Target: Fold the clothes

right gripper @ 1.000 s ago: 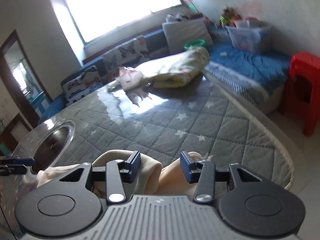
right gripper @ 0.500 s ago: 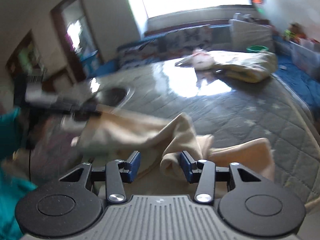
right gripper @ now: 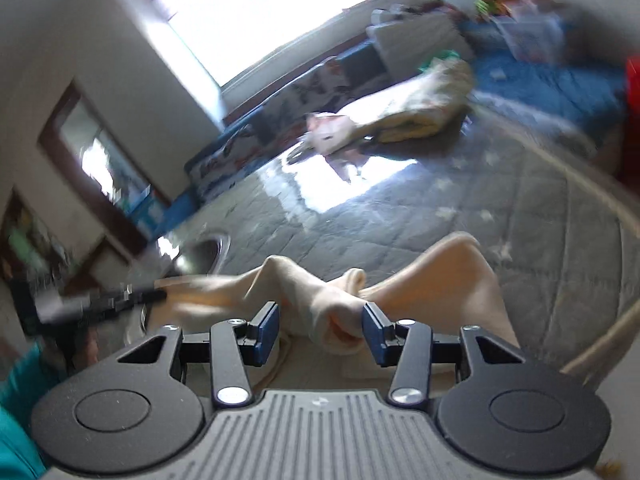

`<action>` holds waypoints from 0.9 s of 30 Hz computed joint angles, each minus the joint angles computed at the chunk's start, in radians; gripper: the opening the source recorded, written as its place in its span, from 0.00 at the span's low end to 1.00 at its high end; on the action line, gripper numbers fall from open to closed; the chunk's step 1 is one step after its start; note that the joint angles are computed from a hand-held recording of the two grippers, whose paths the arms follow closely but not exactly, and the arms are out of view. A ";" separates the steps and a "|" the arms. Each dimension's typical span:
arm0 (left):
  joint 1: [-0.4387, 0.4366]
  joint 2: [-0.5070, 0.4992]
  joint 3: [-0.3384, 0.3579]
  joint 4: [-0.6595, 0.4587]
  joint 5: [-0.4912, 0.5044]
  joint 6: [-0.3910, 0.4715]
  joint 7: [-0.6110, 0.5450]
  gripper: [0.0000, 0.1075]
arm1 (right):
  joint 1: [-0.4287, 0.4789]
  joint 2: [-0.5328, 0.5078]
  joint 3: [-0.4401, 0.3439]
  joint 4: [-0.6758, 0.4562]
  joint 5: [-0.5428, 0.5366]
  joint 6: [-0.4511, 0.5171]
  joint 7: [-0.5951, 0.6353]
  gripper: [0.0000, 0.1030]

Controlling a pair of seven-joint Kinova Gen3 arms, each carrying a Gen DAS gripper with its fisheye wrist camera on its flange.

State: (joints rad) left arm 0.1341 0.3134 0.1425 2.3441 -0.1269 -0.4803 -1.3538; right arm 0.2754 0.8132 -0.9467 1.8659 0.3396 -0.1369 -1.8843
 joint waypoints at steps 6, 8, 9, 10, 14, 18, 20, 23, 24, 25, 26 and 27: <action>-0.014 0.007 0.008 0.005 -0.022 -0.009 0.015 0.09 | 0.063 0.072 -0.052 0.007 -0.143 -0.073 0.077 0.45; -0.006 0.009 0.003 0.003 -0.013 -0.011 0.012 0.09 | 0.038 0.069 -0.030 -0.038 -0.140 -0.006 0.059 0.45; -0.002 0.010 0.000 0.002 -0.006 -0.012 0.009 0.09 | 0.033 0.084 -0.035 -0.063 -0.130 0.034 0.054 0.44; 0.002 0.009 -0.003 0.001 0.000 -0.012 0.006 0.09 | 0.023 0.094 -0.036 -0.088 -0.107 0.074 0.042 0.43; 0.021 0.000 -0.020 -0.014 0.029 -0.019 -0.025 0.08 | -0.063 0.054 0.030 -0.108 -0.047 0.093 0.034 0.19; 0.013 -0.013 -0.024 0.008 0.031 -0.136 -0.033 0.08 | -0.189 -0.079 0.181 -0.044 -0.159 -0.065 0.164 0.12; 0.007 -0.016 -0.026 0.026 0.027 -0.217 -0.029 0.08 | -0.259 -0.149 0.262 -0.006 -0.195 -0.147 0.246 0.12; 0.014 -0.028 -0.039 0.057 0.035 -0.282 -0.052 0.08 | -0.361 -0.207 0.370 0.041 -0.178 -0.247 0.337 0.12; 0.021 -0.024 -0.044 0.053 0.051 -0.271 -0.068 0.08 | -0.402 -0.213 0.415 0.041 -0.186 -0.252 0.338 0.12; 0.022 -0.022 -0.045 0.041 0.059 -0.244 -0.075 0.08 | -0.445 -0.216 0.462 0.032 -0.192 -0.242 0.327 0.12; 0.023 -0.024 -0.047 0.026 0.066 -0.204 -0.081 0.08 | -0.484 -0.218 0.507 0.014 -0.183 -0.214 0.306 0.12; 0.029 -0.020 -0.052 0.007 0.081 -0.166 -0.096 0.08 | -0.512 -0.213 0.542 -0.014 -0.165 -0.182 0.285 0.12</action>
